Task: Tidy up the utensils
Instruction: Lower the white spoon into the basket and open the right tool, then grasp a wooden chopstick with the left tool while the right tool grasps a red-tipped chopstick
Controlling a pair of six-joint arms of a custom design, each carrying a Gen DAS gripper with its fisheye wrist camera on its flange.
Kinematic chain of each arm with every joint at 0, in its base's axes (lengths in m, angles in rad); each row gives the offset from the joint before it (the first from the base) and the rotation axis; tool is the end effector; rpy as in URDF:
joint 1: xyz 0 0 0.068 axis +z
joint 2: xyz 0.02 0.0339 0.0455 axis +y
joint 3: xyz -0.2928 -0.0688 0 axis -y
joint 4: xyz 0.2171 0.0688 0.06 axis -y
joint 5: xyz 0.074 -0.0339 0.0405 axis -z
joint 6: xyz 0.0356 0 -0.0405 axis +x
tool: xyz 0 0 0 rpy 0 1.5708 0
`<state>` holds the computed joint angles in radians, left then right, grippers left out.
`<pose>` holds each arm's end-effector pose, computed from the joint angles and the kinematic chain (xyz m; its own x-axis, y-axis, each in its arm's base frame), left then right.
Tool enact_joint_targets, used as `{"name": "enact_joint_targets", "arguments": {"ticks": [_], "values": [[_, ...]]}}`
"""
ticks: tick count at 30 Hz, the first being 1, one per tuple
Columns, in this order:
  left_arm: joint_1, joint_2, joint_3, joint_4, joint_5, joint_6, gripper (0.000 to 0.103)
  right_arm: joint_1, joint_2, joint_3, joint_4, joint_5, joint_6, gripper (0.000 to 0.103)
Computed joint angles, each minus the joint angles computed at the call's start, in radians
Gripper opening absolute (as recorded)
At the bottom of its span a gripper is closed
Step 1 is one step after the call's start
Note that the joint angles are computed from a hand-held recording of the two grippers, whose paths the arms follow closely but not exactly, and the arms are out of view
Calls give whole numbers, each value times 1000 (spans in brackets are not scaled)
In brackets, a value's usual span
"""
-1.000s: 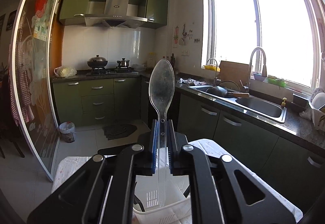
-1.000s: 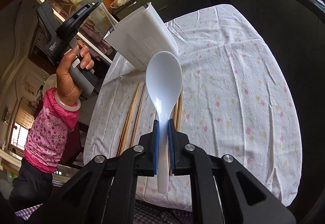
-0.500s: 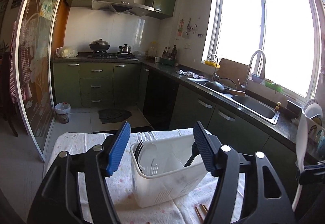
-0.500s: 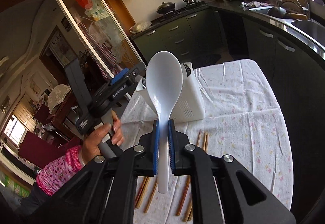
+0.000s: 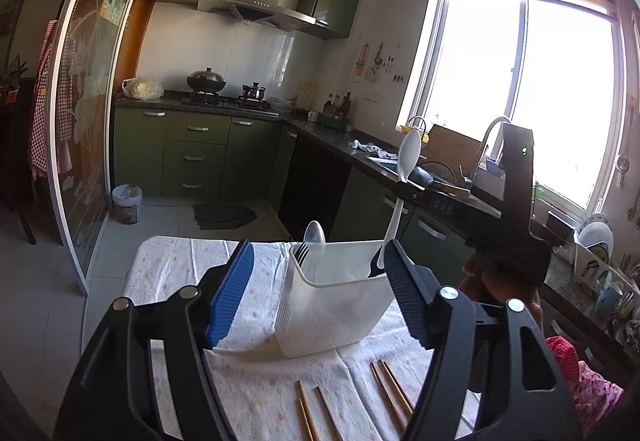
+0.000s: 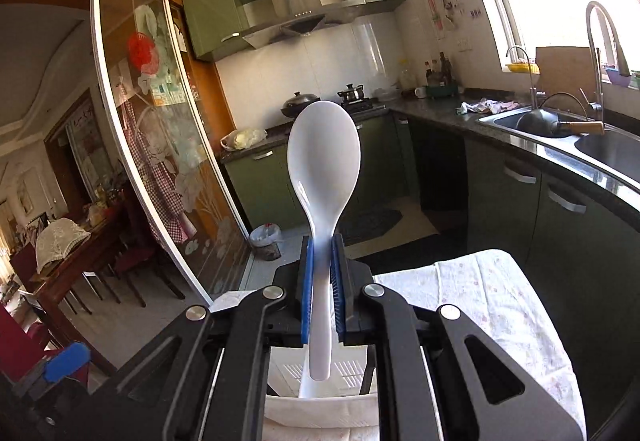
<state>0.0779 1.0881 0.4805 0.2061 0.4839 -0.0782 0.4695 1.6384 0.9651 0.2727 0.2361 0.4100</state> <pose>0.1944 -0.0014 0.2569 -0.4164 -0.1019 -0.9035 0.3265 0.9107 -0.2532 0.3132 0.1495 0.2748 -0.4177 0.2226 -0.8809 -0.0886 0.9549 0.2834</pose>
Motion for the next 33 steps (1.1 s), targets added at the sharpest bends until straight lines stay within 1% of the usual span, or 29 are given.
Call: {"name": "enact_joint_targets", "arguments": {"ticks": [3, 5, 8, 11, 14, 16, 18, 20, 22, 24, 25, 26, 27, 28, 29, 33], "values": [[32, 23, 1, -24, 34, 13, 64, -4, 60, -33, 64, -6, -22, 10], [44, 39, -1, -32, 53, 19, 64, -3, 75, -63, 103, -2, -32, 11], [43, 65, 3, -56, 51, 34, 64, 17, 60, -129, 152, 21, -54, 30], [10, 77, 14, -104, 16, 58, 65, 45, 20, -179, 168, 62, -91, 31], [-19, 95, 35, -196, -7, 94, 69, 76, -74, -253, 162, 72, -82, 31], [-51, 116, 54, -276, -41, 124, 69, 107, -181, -317, 112, 74, -48, 31], [-103, 149, 71, -346, -119, 150, 69, 132, -275, -372, 49, 70, -17, 31], [-144, 205, 88, -404, -188, 168, 69, 160, -359, -413, -49, 69, 10, 31], [-162, 293, 112, -458, -212, 190, 68, 178, -427, -455, -137, 47, 43, 31], [-181, 380, 131, -494, -245, 205, 61, 184, -488, -512, -181, 17, 69, 33], [-191, 413, 133, -503, -265, 202, 53, 192, -514, -539, -201, 16, 84, 34], [-196, 445, 137, -511, -284, 197, 49, 193, -541, -564, -220, 6, 94, 34], [-201, 476, 146, -523, -303, 192, 47, 186, -562, -589, -231, -11, 97, 34], [-203, 508, 154, -532, -315, 190, 42, 191, -579, -609, -249, -15, 107, 34], [-202, 537, 162, -540, -324, 186, 40, 199, -595, -626, -266, -12, 123, 34], [-209, 621, 190, -563, -334, 155, 40, 181, -662, -697, -286, -46, 154, 36]]}}
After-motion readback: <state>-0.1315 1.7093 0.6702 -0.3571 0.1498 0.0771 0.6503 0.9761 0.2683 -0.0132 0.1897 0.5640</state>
